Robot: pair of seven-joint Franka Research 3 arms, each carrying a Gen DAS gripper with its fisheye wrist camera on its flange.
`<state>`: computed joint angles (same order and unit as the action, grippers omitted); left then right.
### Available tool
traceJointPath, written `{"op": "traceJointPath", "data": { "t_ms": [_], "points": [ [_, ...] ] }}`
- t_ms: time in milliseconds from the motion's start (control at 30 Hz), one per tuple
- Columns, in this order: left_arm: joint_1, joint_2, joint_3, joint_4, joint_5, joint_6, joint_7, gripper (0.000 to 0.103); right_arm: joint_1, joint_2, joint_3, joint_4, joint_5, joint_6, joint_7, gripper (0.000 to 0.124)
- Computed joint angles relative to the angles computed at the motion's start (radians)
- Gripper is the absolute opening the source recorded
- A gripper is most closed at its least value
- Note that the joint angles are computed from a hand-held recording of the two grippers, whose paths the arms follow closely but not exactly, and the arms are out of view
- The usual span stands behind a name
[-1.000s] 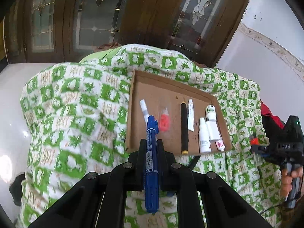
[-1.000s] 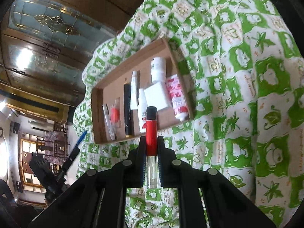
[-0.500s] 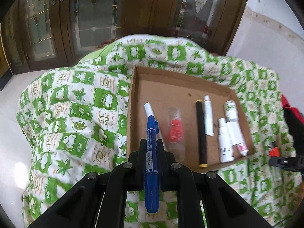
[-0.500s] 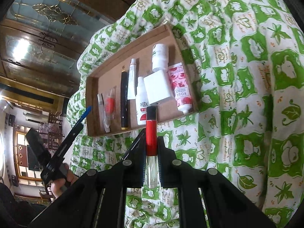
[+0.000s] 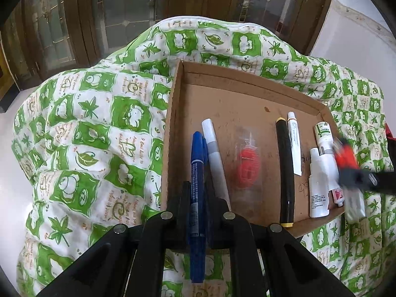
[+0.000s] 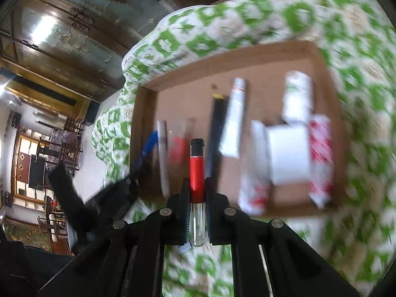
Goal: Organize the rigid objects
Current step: 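Lower the red lighter into the tray with the right tool while the left tool lowers the blue pen, then open both tools to release the pen and lighter in the tray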
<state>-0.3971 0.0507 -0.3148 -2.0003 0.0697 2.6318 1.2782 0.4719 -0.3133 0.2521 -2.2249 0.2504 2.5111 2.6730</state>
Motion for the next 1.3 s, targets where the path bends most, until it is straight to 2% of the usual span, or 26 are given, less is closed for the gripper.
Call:
{"op": "traceJointPath", "data": {
  "t_ms": [100, 233, 400, 467, 533, 667, 800, 967, 1067, 1100, 1167, 1200, 1267, 1300],
  "points": [
    [-0.006, 0.005, 0.001, 0.001, 0.042, -0.005, -0.023, 0.008, -0.011, 0.089, -0.008, 0.054, -0.022, 0.020, -0.020, 0.010],
    [-0.019, 0.016, 0.002, 0.013, 0.142, -0.014, -0.085, 0.008, 0.009, 0.165, -0.034, 0.076, 0.045, 0.074, -0.060, 0.010],
    [-0.036, 0.010, 0.004, 0.008, 0.287, -0.024, -0.155, 0.009, 0.019, 0.216, -0.045, 0.098, 0.051, 0.067, -0.072, 0.010],
    [-0.037, 0.007, 0.002, 0.007, 0.308, -0.028, -0.165, 0.009, 0.021, 0.223, -0.047, 0.096, 0.047, 0.066, -0.069, 0.011],
    [-0.037, 0.007, 0.002, 0.008, 0.318, -0.032, -0.172, 0.009, 0.023, 0.221, -0.047, 0.085, 0.045, 0.087, -0.065, 0.011],
    [-0.046, 0.009, -0.001, 0.012, 0.368, -0.041, -0.204, 0.009, 0.021, 0.208, -0.046, 0.078, 0.009, 0.077, -0.038, 0.015],
    [-0.056, 0.006, -0.003, 0.005, 0.434, -0.044, -0.246, 0.009, 0.019, 0.162, -0.039, 0.031, 0.004, 0.106, -0.015, 0.027],
    [-0.064, -0.018, -0.010, -0.021, 0.461, -0.043, -0.267, 0.009, 0.008, 0.087, -0.020, -0.011, -0.021, 0.105, 0.039, 0.027],
    [-0.065, -0.053, -0.017, -0.052, 0.456, -0.040, -0.261, 0.009, -0.003, 0.037, -0.002, -0.023, -0.052, 0.088, 0.069, 0.032],
    [-0.067, -0.067, -0.020, -0.064, 0.456, -0.040, -0.263, 0.013, -0.006, 0.024, 0.005, -0.026, -0.060, 0.088, 0.081, 0.036],
    [-0.066, -0.101, -0.025, -0.094, 0.456, -0.026, -0.262, 0.029, -0.011, -0.027, 0.019, -0.054, -0.068, 0.093, 0.113, 0.043],
    [-0.063, -0.119, -0.021, -0.116, 0.433, -0.004, -0.244, 0.039, -0.013, -0.058, 0.026, -0.075, -0.067, 0.098, 0.130, 0.048],
    [-0.066, -0.171, -0.017, -0.166, 0.362, 0.036, -0.209, 0.052, -0.022, -0.124, 0.046, -0.121, -0.066, 0.098, 0.175, 0.056],
    [-0.058, -0.197, -0.023, -0.191, 0.378, 0.049, -0.236, 0.066, -0.028, -0.154, 0.058, -0.138, -0.065, 0.086, 0.203, 0.060]
  ]
}}
